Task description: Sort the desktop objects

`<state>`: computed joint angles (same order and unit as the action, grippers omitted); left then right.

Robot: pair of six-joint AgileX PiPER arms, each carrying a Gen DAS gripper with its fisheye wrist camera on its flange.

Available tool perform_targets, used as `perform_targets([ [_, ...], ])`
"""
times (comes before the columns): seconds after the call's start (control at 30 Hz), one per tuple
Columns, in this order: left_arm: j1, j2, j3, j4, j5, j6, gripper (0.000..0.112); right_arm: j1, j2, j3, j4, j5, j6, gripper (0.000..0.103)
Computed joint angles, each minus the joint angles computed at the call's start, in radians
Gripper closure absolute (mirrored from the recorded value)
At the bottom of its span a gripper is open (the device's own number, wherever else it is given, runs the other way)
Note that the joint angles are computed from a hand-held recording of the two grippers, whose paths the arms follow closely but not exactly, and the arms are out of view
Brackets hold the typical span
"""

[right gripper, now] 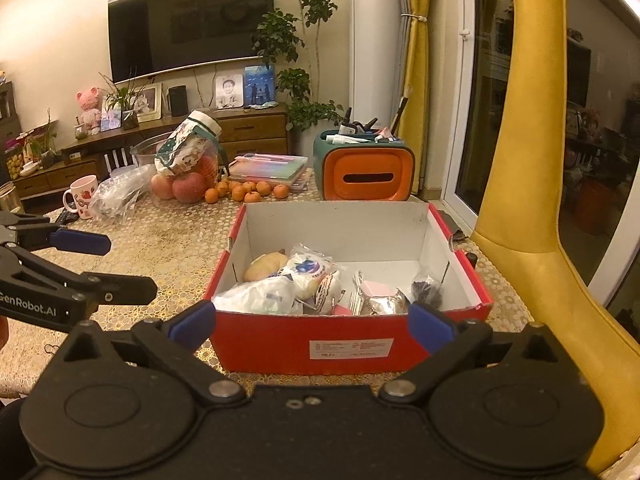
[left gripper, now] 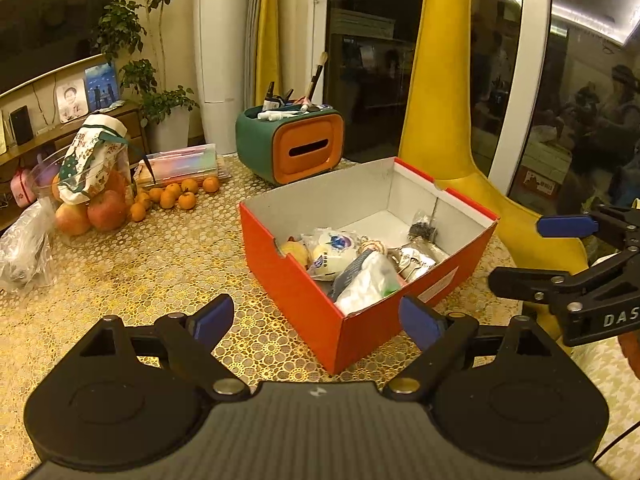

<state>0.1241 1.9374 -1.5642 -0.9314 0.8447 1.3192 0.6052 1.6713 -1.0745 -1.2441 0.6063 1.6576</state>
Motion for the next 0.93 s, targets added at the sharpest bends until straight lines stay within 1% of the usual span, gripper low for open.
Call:
perform_targets([
  [0.3,0.005,-0.019,0.045,-0.043,-0.033,0.082,0.022,0.019,-0.001,0.025,-0.017,0.033,0.062,0.001],
  [0.53,0.028,-0.027,0.068,-0.088,-0.028,0.147,0.022,0.039,0.007,0.039,-0.035,0.054,0.141,0.001],
  [0.7,0.071,-0.008,0.039,-0.092,0.019,0.147,0.022,0.065,0.032,0.027,-0.032,0.068,0.179,0.001],
  [0.83,0.161,0.052,-0.067,-0.069,0.135,0.094,0.022,0.105,0.080,-0.004,-0.039,0.096,0.217,0.001],
  [0.93,0.246,0.091,-0.123,-0.059,0.136,0.074,0.022,0.136,0.137,-0.052,-0.028,0.112,0.233,0.001],
])
